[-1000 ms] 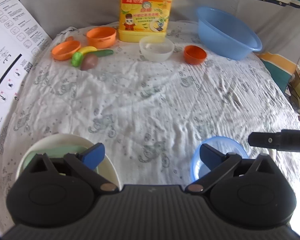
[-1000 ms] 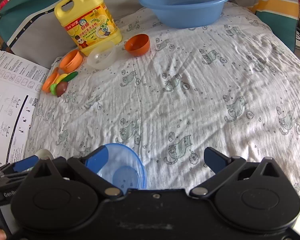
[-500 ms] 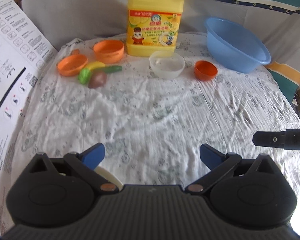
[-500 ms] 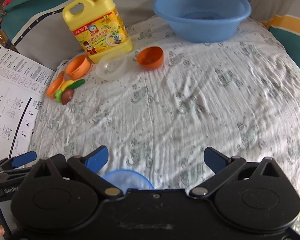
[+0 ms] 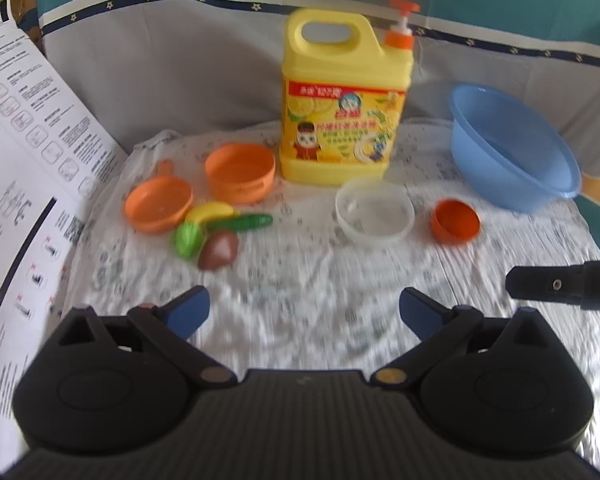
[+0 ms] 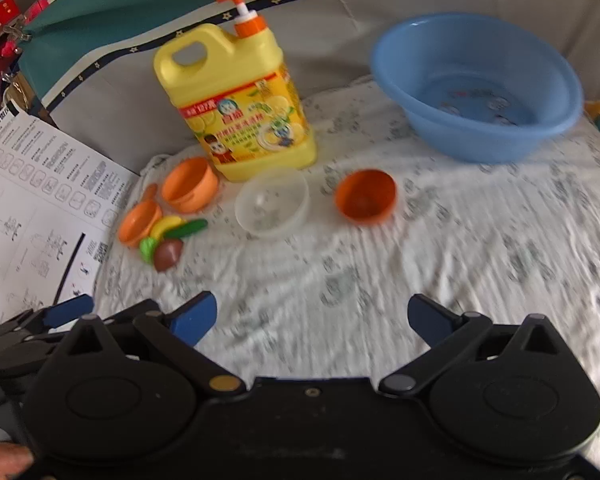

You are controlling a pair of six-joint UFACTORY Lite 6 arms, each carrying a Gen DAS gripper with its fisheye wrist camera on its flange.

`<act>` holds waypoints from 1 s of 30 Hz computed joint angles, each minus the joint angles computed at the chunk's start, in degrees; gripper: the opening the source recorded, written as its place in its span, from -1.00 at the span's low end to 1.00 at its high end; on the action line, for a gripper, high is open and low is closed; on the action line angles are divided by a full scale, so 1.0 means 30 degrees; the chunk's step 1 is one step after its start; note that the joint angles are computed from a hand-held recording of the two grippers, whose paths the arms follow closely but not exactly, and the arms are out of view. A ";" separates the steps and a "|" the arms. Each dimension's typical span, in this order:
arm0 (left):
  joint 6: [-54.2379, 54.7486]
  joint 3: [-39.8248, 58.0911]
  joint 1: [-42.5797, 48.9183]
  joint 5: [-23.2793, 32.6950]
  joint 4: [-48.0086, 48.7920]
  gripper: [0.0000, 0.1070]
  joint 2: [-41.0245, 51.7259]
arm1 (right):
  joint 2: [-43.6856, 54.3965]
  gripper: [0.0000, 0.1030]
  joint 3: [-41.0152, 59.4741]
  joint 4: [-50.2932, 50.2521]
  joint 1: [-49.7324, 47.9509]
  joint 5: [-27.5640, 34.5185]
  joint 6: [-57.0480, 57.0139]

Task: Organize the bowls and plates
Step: 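Move both grippers to the clear plastic bowl and grasp its rim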

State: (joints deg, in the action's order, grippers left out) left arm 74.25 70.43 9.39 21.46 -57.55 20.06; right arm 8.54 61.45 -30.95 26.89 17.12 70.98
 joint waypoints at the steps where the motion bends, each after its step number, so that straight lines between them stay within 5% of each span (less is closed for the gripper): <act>1: -0.0515 0.0793 -0.0223 -0.0133 0.0289 0.93 0.0677 | 0.0583 1.00 0.0566 0.0605 -0.0270 -0.0240 -0.0836; 11: -0.7485 0.9121 -0.2243 -0.0441 0.5826 0.93 0.7786 | 0.7564 0.91 0.8083 0.8379 -0.2859 -0.0555 -0.9919; 16: -1.0554 1.3186 -0.3041 0.0272 0.8252 0.92 1.1109 | 1.0834 0.38 1.1729 1.1987 -0.3870 -0.0254 -1.3517; 22: -1.1947 1.7099 -0.3535 0.1485 0.9308 0.64 1.4153 | 1.4413 -0.19 1.5971 1.3288 -0.4156 0.0785 -1.5409; 30: -1.2910 2.1946 -0.3727 0.3993 0.9909 0.09 1.7596 | 1.7271 -0.54 1.9077 1.3540 -0.4200 0.1474 -1.5540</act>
